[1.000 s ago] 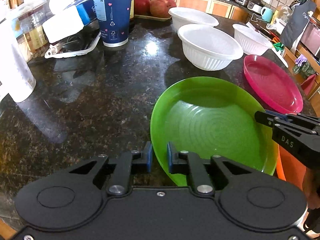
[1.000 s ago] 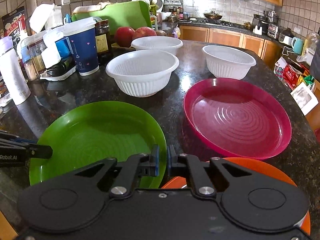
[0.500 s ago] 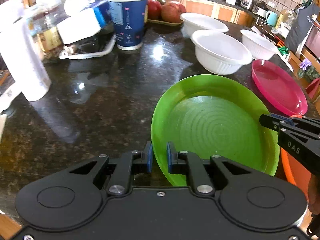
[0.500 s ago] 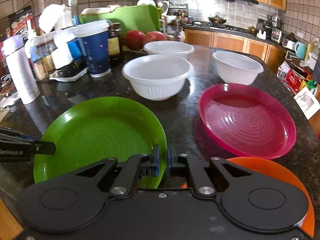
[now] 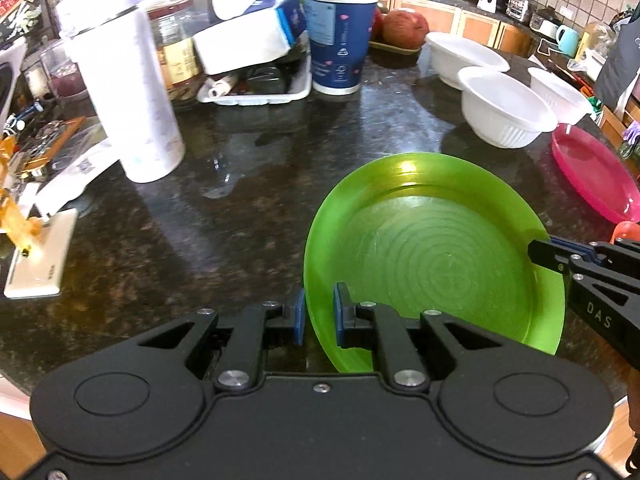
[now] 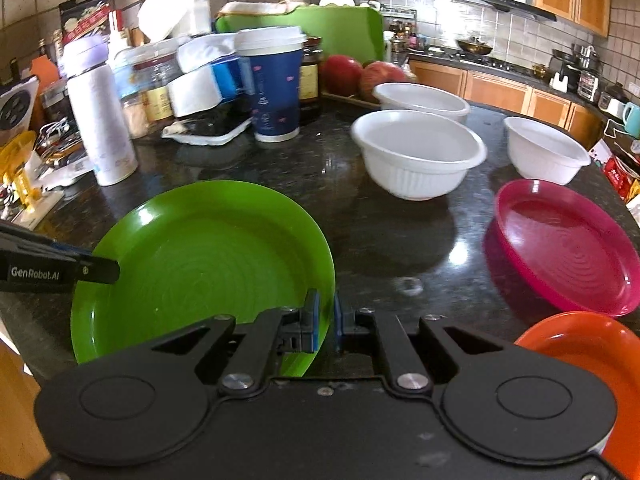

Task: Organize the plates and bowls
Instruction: 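Lift the green plate with the left gripper and carry it aside, then lower the green plate onto the counter and open the left gripper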

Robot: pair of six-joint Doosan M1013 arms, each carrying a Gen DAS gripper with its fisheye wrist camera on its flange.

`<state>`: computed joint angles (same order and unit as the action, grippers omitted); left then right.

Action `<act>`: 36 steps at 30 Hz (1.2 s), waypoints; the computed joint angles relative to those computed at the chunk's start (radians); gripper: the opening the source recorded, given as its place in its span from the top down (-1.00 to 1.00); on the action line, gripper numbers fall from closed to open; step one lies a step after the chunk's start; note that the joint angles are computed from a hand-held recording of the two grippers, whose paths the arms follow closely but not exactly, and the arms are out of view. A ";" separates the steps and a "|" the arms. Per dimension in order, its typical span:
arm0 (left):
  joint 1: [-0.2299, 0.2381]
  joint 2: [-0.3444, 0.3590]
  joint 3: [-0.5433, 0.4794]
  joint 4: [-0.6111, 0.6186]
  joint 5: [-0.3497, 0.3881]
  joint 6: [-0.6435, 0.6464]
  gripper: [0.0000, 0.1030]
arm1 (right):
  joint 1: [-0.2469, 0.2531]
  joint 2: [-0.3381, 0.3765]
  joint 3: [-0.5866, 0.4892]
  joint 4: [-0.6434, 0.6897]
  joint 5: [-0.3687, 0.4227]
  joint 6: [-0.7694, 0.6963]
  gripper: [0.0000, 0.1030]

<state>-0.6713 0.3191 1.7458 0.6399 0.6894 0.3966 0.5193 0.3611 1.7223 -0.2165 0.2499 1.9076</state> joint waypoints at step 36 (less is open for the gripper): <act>-0.020 -0.064 0.081 0.239 -0.012 -0.221 -0.11 | 0.061 -0.039 0.056 -0.702 -0.031 0.762 0.46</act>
